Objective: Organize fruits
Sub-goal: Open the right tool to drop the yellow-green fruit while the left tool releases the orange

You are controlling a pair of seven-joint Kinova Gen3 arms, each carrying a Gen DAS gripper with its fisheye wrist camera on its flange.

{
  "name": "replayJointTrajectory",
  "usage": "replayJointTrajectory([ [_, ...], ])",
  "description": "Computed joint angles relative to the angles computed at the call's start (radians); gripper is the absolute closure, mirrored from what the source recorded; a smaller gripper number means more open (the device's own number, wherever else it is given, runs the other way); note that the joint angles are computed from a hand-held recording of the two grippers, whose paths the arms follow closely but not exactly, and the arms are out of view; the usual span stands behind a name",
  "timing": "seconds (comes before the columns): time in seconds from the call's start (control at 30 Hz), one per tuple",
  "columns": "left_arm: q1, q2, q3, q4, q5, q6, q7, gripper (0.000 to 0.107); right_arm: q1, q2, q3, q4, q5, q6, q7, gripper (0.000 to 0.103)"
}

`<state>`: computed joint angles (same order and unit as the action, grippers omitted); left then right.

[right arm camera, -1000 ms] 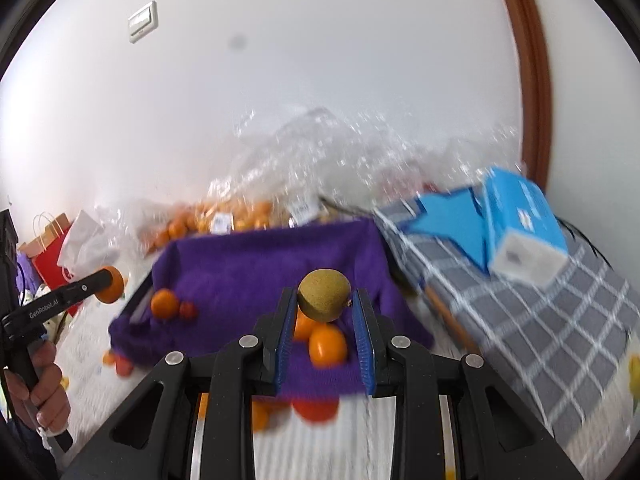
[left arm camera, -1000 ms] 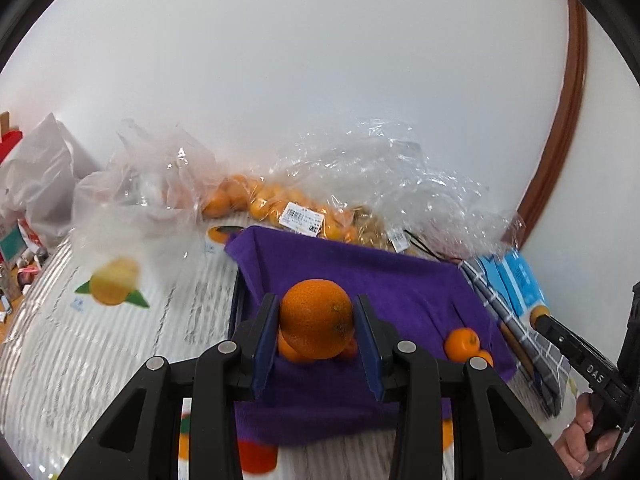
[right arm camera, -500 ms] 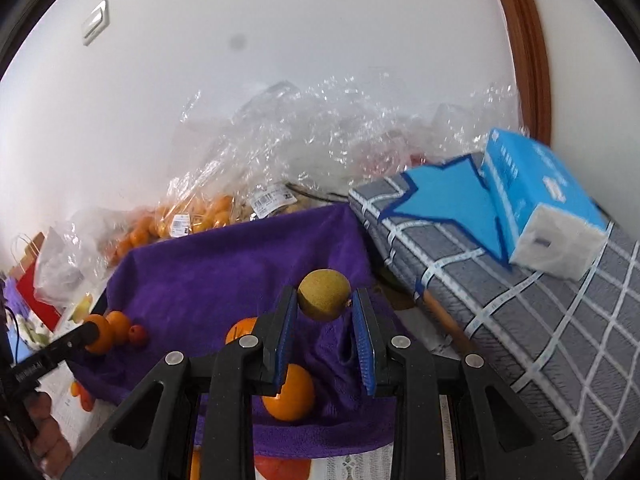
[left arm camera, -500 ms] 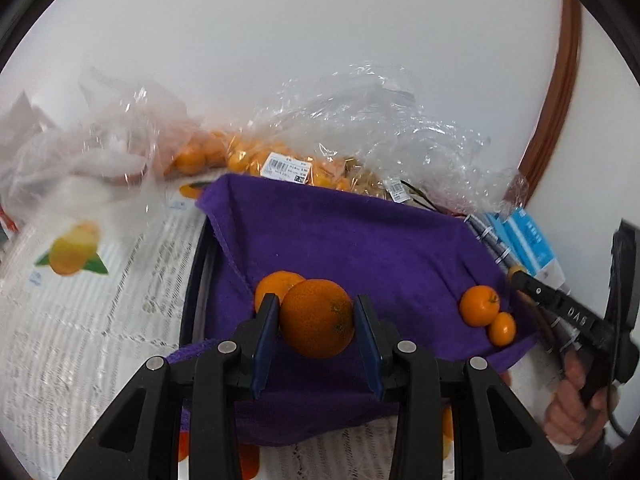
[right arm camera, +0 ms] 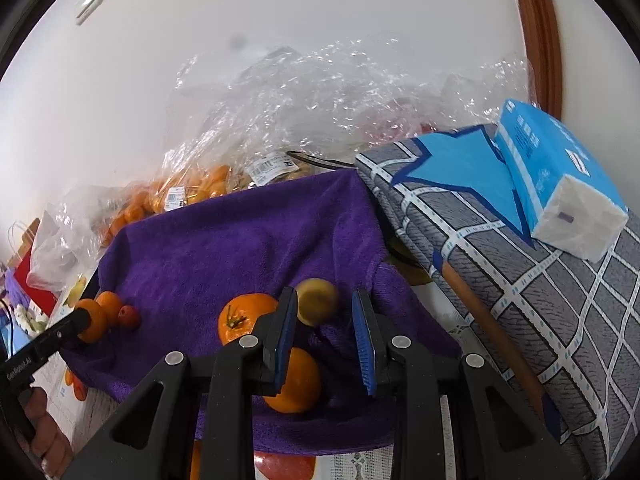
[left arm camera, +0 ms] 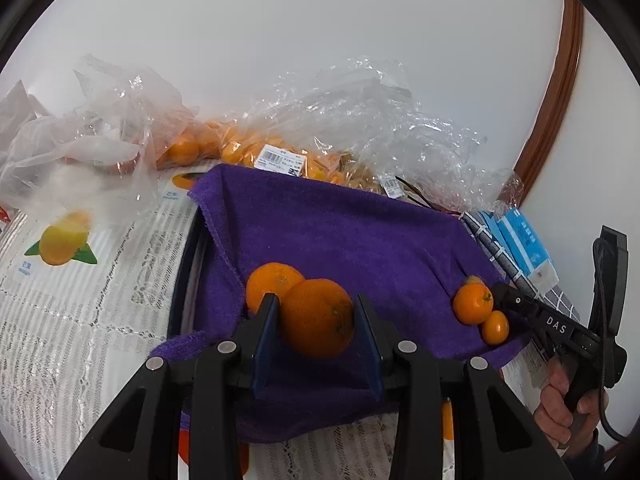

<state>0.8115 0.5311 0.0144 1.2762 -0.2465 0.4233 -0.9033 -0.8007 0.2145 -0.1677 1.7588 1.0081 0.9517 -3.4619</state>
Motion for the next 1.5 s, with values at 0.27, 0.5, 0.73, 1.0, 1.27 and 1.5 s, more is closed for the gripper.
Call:
replayJointTrajectory([
  [0.27, -0.006, -0.002, 0.005, 0.006, 0.01, -0.009, 0.0, 0.071, -0.049, -0.008, -0.017, 0.019, 0.087, 0.059, -0.073, 0.051],
  [0.5, -0.023, 0.008, 0.033, -0.015, 0.022, 0.016, -0.042, 0.066, -0.124, 0.03, -0.04, -0.028, 0.127, 0.231, -0.082, 0.047],
  [0.73, -0.007, -0.004, 0.019, 0.005, 0.019, -0.013, -0.053, 0.058, -0.18, 0.027, -0.063, -0.026, 0.152, 0.315, -0.16, 0.047],
  [1.0, 0.054, -0.029, -0.06, 0.056, -0.026, -0.074, 0.026, 0.058, -0.214, 0.025, -0.082, -0.134, -0.038, 0.37, -0.114, 0.047],
  [1.27, 0.029, -0.066, -0.009, 0.118, -0.019, -0.143, -0.007, 0.058, -0.29, 0.072, -0.087, -0.209, -0.106, 0.432, -0.053, 0.047],
  [1.5, 0.103, -0.077, -0.082, 0.127, -0.068, -0.123, 0.035, 0.051, -0.369, 0.121, -0.071, -0.28, -0.108, 0.497, 0.009, 0.051],
])
